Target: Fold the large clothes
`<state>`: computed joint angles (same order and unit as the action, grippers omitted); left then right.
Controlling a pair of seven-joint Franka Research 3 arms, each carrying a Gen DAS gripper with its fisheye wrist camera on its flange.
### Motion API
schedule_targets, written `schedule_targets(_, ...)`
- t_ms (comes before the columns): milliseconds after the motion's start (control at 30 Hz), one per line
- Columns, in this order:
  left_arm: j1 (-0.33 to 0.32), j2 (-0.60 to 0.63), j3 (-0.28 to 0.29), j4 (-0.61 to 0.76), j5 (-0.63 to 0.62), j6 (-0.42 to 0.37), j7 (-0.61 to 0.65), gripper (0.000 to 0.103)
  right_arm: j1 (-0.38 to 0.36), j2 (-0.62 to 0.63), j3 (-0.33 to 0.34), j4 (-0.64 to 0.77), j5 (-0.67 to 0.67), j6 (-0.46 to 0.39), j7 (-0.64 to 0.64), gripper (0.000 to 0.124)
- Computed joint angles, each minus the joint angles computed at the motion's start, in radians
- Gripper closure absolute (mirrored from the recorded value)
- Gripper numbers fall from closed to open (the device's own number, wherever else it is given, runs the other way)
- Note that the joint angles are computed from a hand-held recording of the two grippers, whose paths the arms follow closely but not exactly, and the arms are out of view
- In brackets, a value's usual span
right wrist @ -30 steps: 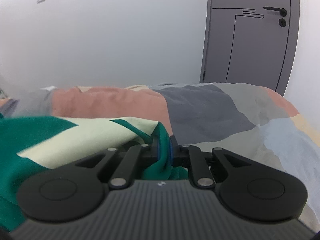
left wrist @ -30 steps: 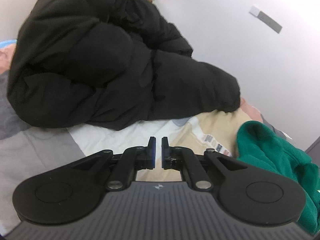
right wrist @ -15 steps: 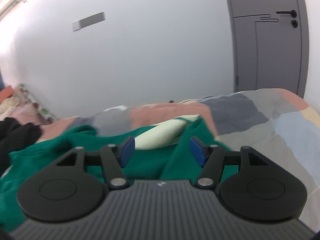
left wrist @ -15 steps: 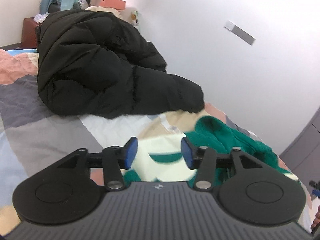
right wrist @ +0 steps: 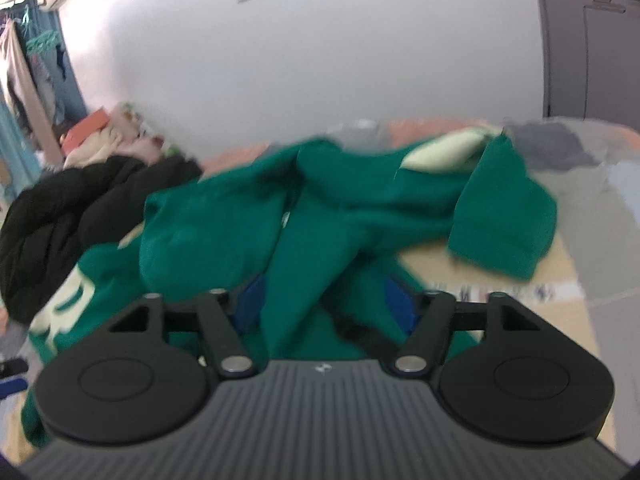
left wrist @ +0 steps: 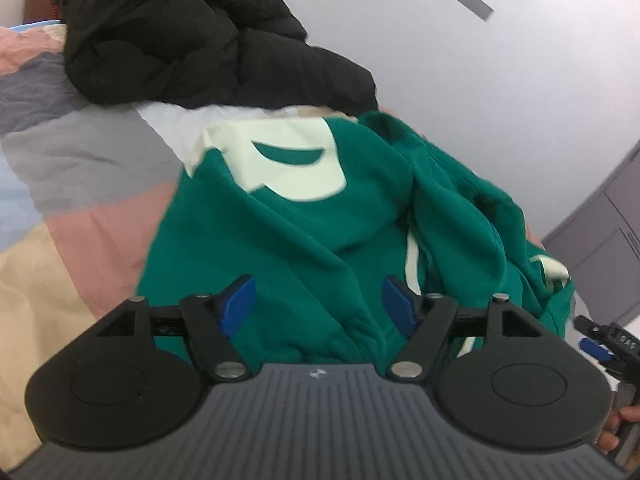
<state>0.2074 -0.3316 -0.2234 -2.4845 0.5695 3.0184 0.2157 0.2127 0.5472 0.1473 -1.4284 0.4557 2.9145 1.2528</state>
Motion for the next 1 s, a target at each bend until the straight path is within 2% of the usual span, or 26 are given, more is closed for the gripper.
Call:
schedule_targets(100, -0.002, 0.042, -0.007, 0.03, 0.014, -0.003, 0.01, 0.027, -0.017, -0.001, 0.024, -0.023, 0.027, -0.024, -0.02, 0.048)
schedule_targets(200, 0.0, 0.105, -0.017, 0.072, 0.058, -0.007, 0.002, 0.027, 0.012, -0.003, -0.006, -0.037, 0.01, -0.052, 0.019, 0.048)
schedule_targets(267, 0.028, 0.137, -0.053, 0.115, 0.15, -0.075, -0.081, 0.027, 0.017, -0.003, -0.011, -0.041, 0.003, -0.069, 0.03, 0.048)
schedule_targets(333, 0.011, 0.166, -0.054, 0.153, 0.187, -0.163, -0.105, 0.032, 0.014, -0.012, -0.007, -0.06, 0.009, -0.074, 0.031, 0.048)
schedule_targets(367, 0.004, 0.177, -0.045, 0.158, 0.202, -0.169, -0.12, 0.037, 0.016, -0.011, -0.008, -0.061, 0.009, -0.081, 0.036, 0.048)
schedule_targets(433, -0.014, 0.184, -0.019, 0.163, 0.21, -0.185, -0.133, 0.061, 0.021, -0.004, -0.016, -0.05, 0.001, -0.103, 0.052, 0.048)
schedule_targets(467, -0.018, 0.182, -0.009, 0.164, 0.229, -0.196, -0.155, 0.067, 0.019, -0.005, -0.016, -0.05, 0.001, -0.111, 0.055, 0.048)
schedule_targets(533, -0.02, 0.168, 0.015, 0.158, 0.27, -0.199, -0.224, 0.096, 0.017, -0.003, -0.015, -0.046, 0.004, -0.124, 0.061, 0.048)
schedule_targets(700, -0.005, 0.128, 0.042, 0.173, 0.469, -0.292, -0.449, 0.098, 0.013, -0.006, -0.01, -0.053, 0.012, -0.134, 0.057, 0.048)
schedule_targets(867, 0.001, 0.11, 0.077, 0.211, 0.552, -0.414, -0.523, 0.099, 0.022, -0.002, -0.011, -0.052, -0.006, -0.161, 0.035, 0.048)
schedule_targets(1000, 0.022, 0.108, 0.137, 0.217, 0.532, -0.35, -0.496, 0.099, 0.037, 0.005, -0.017, -0.047, -0.034, -0.159, 0.01, 0.048)
